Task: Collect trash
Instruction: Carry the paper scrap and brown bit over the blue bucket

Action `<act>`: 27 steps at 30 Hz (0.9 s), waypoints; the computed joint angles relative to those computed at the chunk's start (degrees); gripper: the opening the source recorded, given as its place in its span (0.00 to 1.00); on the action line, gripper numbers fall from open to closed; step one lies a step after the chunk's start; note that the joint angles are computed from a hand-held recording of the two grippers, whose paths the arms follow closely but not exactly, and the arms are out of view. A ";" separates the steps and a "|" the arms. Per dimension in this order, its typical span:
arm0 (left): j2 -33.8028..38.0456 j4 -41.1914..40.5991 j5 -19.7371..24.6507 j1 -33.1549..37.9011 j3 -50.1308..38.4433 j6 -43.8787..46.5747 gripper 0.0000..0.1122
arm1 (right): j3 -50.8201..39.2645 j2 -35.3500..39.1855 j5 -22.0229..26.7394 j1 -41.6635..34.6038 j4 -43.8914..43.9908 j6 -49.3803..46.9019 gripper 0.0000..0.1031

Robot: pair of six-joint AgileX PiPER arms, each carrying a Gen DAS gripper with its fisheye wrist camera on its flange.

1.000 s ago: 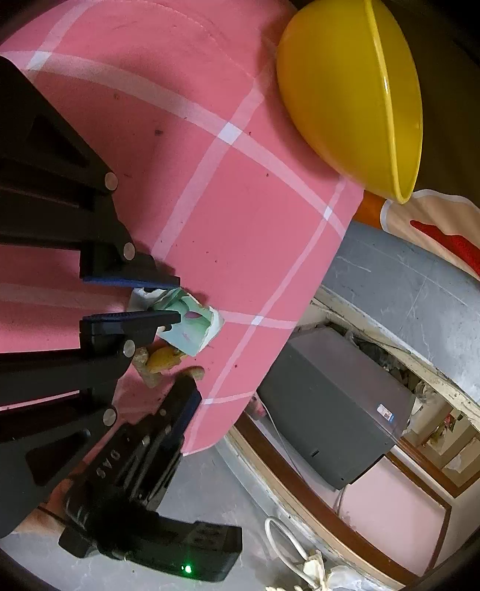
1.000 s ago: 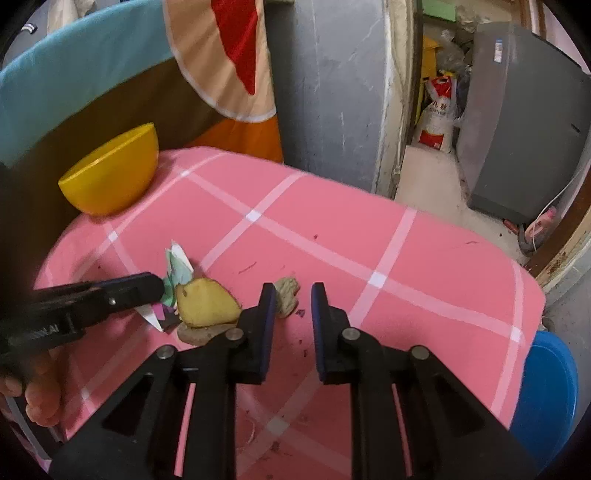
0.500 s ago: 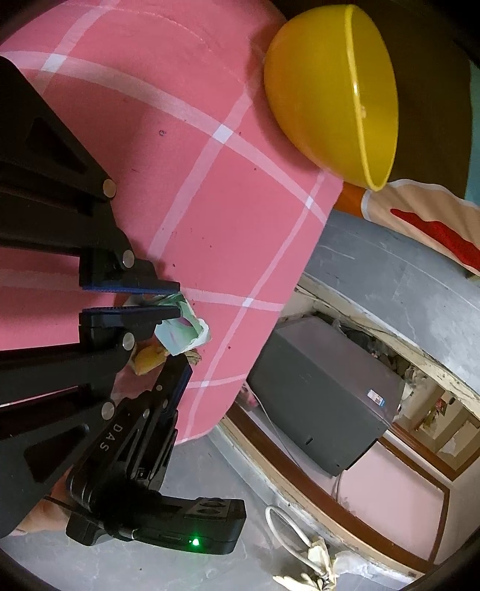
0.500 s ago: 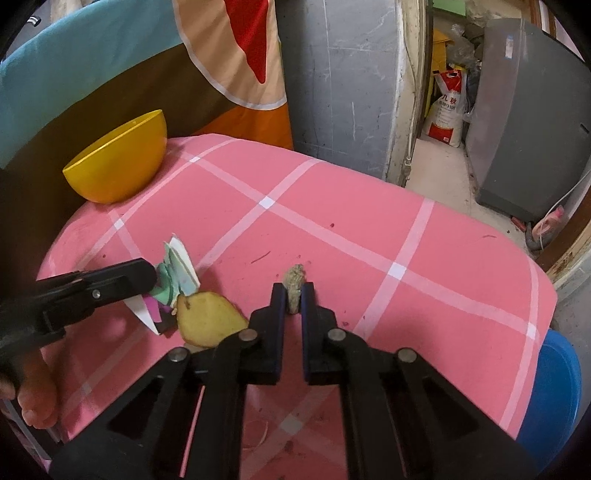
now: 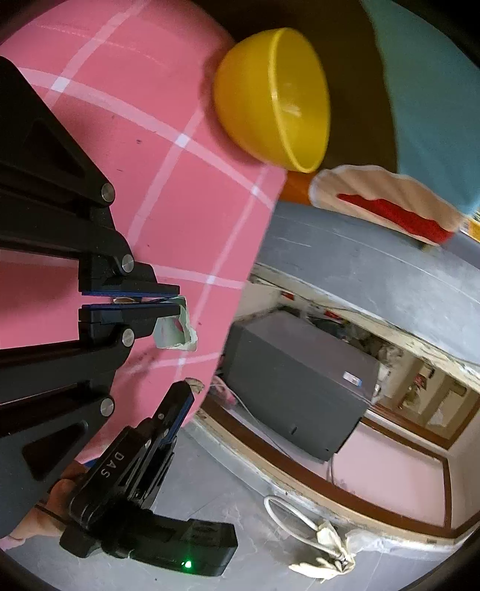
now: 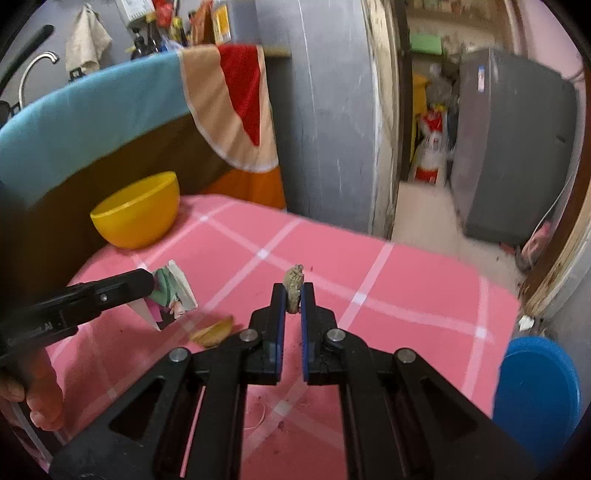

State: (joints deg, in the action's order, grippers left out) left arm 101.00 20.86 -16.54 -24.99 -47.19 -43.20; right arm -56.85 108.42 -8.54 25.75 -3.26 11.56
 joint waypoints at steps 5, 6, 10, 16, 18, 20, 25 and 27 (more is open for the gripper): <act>-2.31 -17.23 -2.21 -3.78 1.21 17.47 0.01 | 6.18 -4.41 -8.87 1.49 13.27 -13.45 0.06; -2.60 -19.17 -2.62 -4.40 1.09 19.47 0.01 | 7.93 -5.73 -11.17 1.70 14.51 -14.61 0.06; -4.23 -30.03 -5.08 -7.96 1.08 30.62 0.01 | 13.79 -10.30 -19.01 2.46 18.60 -18.34 0.06; -5.14 -42.64 -10.05 -14.49 -0.03 45.30 0.01 | 21.80 -16.98 -29.61 3.23 24.34 -22.39 0.06; -4.92 -45.35 -11.52 -16.69 -0.74 48.87 0.01 | 24.08 -19.01 -32.30 3.94 26.95 -24.42 0.06; -4.51 -46.59 -12.44 -18.57 -1.73 50.73 0.01 | 26.71 -21.34 -34.76 4.09 28.47 -25.25 0.06; -2.45 -48.55 -13.93 -23.32 -5.17 53.44 0.01 | 33.53 -28.71 -37.64 2.36 30.38 -25.66 0.06; -1.60 -49.92 -13.95 -25.29 -6.92 55.13 0.01 | 35.65 -31.34 -37.81 1.33 31.04 -26.40 0.06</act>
